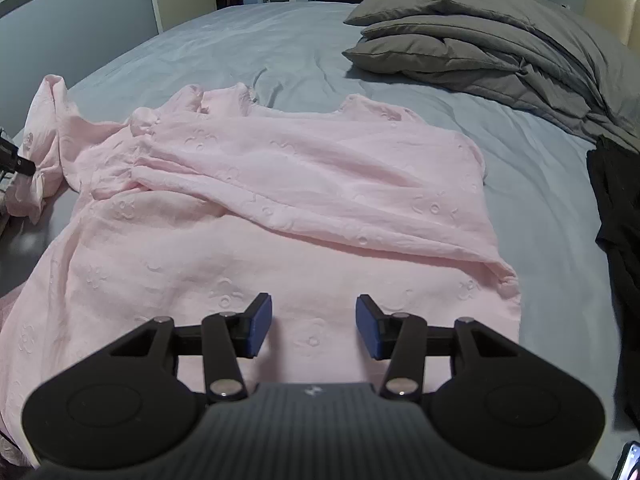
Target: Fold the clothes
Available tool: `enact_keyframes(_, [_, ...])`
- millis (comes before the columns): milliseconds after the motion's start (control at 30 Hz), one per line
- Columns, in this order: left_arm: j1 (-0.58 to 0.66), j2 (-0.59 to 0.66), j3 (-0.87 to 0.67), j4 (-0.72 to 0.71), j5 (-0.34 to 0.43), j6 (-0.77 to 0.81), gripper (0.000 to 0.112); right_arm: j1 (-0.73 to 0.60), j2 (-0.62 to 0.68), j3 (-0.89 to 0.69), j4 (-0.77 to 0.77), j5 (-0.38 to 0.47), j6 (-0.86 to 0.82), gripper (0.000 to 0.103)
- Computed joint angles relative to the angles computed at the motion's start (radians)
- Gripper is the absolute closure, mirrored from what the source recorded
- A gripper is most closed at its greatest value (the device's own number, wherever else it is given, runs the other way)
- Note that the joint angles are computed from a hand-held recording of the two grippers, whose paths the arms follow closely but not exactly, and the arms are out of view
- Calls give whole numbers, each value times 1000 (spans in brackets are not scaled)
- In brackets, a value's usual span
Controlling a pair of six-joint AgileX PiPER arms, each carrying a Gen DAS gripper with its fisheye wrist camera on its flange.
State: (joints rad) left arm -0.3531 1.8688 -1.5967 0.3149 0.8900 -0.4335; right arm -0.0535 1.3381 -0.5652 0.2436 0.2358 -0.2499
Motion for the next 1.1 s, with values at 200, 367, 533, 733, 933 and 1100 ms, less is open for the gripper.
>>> enact_keyframes(200, [-36, -91, -6, -127, -65, 101, 109, 1, 18, -8, -82, 4, 86, 53])
enact_keyframes(367, [-52, -132, -49, -338, -137, 220, 109, 2, 11, -3, -73, 11, 77, 53])
enact_keyframes(533, [-62, -113, -149, -544, -157, 337, 109, 7, -5, 6, -37, 24, 33, 53])
enact_keyframes(733, [-107, -43, -311, -675, -63, 422, 109, -19, -31, 11, 13, 37, -28, 52])
enact_keyframes(933, [-214, 72, -429, -617, 27, 397, 109, -62, -40, 11, 50, 42, -63, 52])
enact_keyframes(1100, [-285, 150, -455, -564, 43, 397, 109, -86, -50, 14, 107, 46, -125, 52])
